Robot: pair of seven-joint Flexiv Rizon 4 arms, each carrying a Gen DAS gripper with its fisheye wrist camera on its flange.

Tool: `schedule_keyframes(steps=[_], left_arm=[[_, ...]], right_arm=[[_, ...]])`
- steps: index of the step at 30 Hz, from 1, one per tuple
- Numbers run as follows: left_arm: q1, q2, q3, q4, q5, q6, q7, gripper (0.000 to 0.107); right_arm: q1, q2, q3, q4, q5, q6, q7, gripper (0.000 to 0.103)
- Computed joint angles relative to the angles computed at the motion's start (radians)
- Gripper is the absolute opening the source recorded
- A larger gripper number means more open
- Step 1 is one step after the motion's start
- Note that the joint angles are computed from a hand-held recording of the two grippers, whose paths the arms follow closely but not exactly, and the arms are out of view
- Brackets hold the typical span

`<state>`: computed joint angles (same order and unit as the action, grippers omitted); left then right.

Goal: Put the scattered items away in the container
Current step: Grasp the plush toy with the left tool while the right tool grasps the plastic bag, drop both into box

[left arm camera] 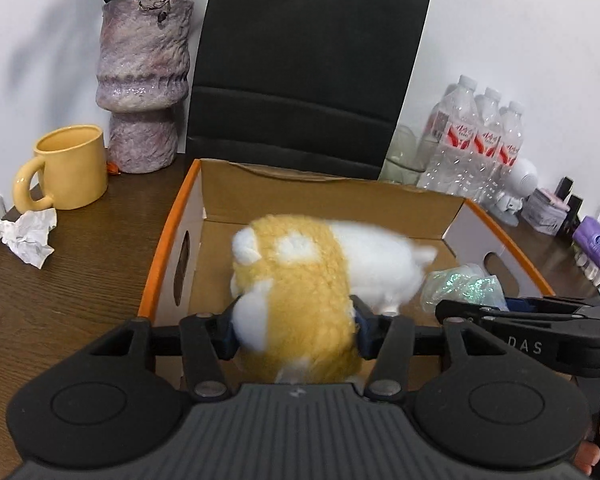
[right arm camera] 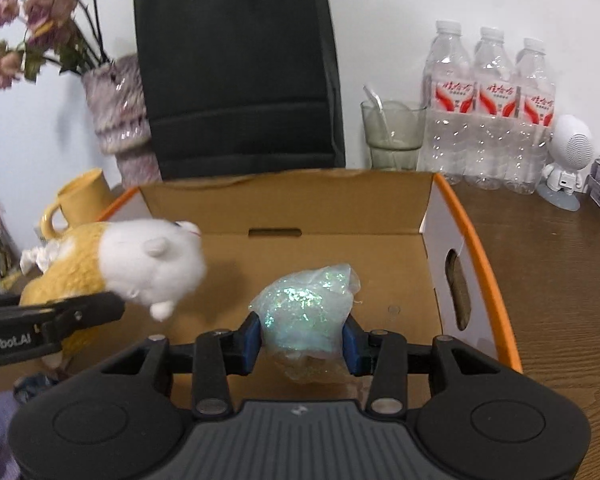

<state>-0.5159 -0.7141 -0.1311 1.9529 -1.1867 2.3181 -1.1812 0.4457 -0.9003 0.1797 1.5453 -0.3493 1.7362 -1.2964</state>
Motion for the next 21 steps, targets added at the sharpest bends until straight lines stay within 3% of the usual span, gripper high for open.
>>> schedule_keyframes(steps=[2, 5, 6, 11, 21], left_arm=[[-0.004, -0.001, 0.004, 0.004, 0.012, 0.022, -0.012, 0.085], [-0.02, -0.006, 0.01, 0.0, 0.02, 0.085, -0.003, 0.103], [-0.019, -0.005, 0.008, 0.002, 0.03, 0.103, -0.007, 0.103], [-0.013, 0.007, -0.013, 0.005, 0.024, 0.139, -0.008, 0.103], [-0.013, 0.02, -0.047, 0.006, -0.024, 0.193, 0.034, 0.103]], right_arm=[[0.001, 0.003, -0.001, 0.003, -0.004, -0.008, -0.005, 0.057], [0.024, 0.024, -0.035, 0.023, 0.003, -0.002, -0.005, 0.083], [0.03, 0.031, -0.045, 0.03, 0.005, 0.004, -0.007, 0.09], [0.049, 0.074, -0.078, 0.065, 0.013, 0.006, -0.01, 0.103], [0.077, 0.12, -0.112, 0.12, 0.024, 0.054, -0.036, 0.103]])
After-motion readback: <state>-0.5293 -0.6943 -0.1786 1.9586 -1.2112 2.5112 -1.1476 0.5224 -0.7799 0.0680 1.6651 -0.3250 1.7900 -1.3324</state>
